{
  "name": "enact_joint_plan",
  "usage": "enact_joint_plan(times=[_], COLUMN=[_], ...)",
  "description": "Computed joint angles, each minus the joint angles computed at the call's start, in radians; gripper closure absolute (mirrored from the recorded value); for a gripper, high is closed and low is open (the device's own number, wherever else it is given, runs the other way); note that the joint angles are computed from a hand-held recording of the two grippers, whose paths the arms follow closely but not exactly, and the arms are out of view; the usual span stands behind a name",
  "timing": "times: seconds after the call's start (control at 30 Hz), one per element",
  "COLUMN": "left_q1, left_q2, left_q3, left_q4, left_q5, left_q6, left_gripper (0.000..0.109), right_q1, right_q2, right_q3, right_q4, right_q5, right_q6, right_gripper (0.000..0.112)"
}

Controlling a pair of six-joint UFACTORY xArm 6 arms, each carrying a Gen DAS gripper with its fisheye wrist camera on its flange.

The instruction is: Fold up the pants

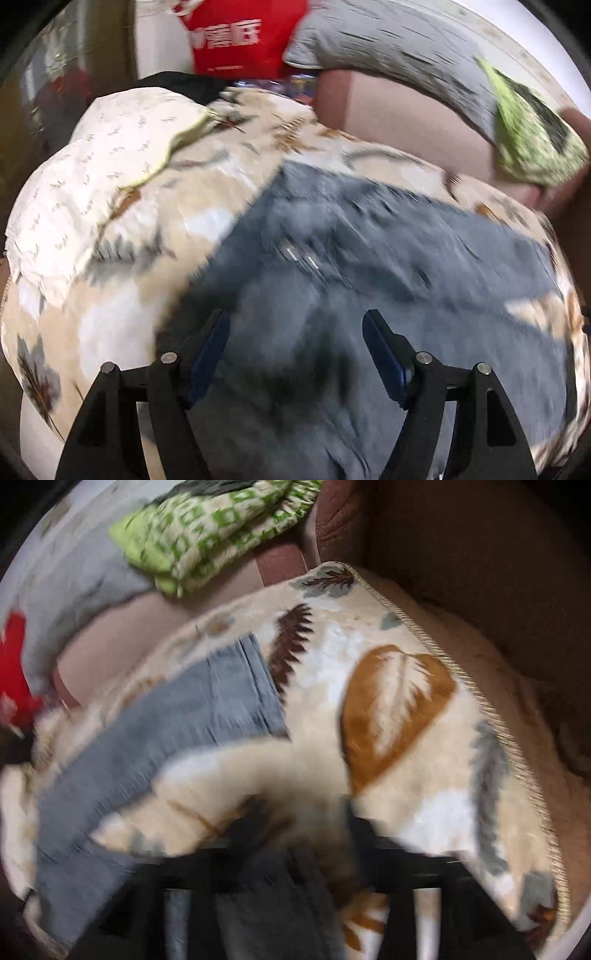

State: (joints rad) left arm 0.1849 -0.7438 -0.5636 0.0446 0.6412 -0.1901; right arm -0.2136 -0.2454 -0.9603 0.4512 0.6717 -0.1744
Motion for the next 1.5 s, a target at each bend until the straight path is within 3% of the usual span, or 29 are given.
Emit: enact_joint_plan(times=[0.13,0.27,0.4,0.43,0.67,0.77,0.87,0.93,0.97,1.03,1.1,1.23,1.37,1.5], left_q1=[0.048,0.051,0.039,0.041,0.062,0.058,0.03,0.007,-0.003,0.002,0.022,0.079,0.149,0.172], left_q2=[0.173,0.315,0.433,0.449,0.453,0.423,0.413,0.449,0.501,0.561,0.54,0.525,0.63,0.745], left_q3=[-0.106,-0.192,-0.27,-0.274,-0.278,-0.284,-0.297,-0.33,-0.37,-0.399,-0.378,-0.399,-0.551,-0.686], left_q4=[0.046,0.094,0.161,0.15,0.081,0.107,0.146,0.202,0.184,0.126,0.082,-0.131,-0.317,-0.474], left_q5=[-0.059,-0.097,-0.025,-0.023,-0.032,-0.031,-0.044,-0.005,0.066,0.12,0.067,0.024,0.054,0.118], left_q6=[-0.066,-0.121,-0.152,-0.145,-0.098,-0.133,-0.123,-0.129,-0.092,-0.033,-0.018,0.088,0.195,0.282], left_gripper=[0.033,0.033,0.033,0.033,0.031,0.031,0.031,0.026,0.023,0.021,0.021,0.021,0.022,0.022], right_q1=[0.03,0.071,0.113,0.114,0.086,0.083,0.066,0.058,0.056,0.041,0.02,0.03,0.077,0.088], right_q2=[0.172,0.3,0.348,0.34,0.152,0.201,0.19,0.193,0.186,0.179,0.207,0.374,0.517,0.542], right_q3=[-0.175,-0.298,-0.346,-0.347,-0.232,-0.211,-0.155,-0.192,-0.197,-0.213,-0.255,-0.44,-0.578,-0.578], right_q4=[0.033,-0.096,-0.238,-0.238,-0.319,-0.389,-0.313,-0.284,-0.292,-0.277,-0.179,-0.074,-0.138,-0.153], right_q5=[0.009,0.074,0.123,0.136,0.14,0.191,0.114,0.16,0.148,0.111,0.086,0.123,0.131,0.143], right_q6=[0.055,0.156,0.222,0.214,0.186,0.206,0.175,0.138,0.135,0.143,0.118,0.065,0.107,0.105], right_gripper=[0.041,0.045,0.092,0.094,0.094,0.091,0.081,0.051,0.051,0.049,0.049,0.049,0.049,0.049])
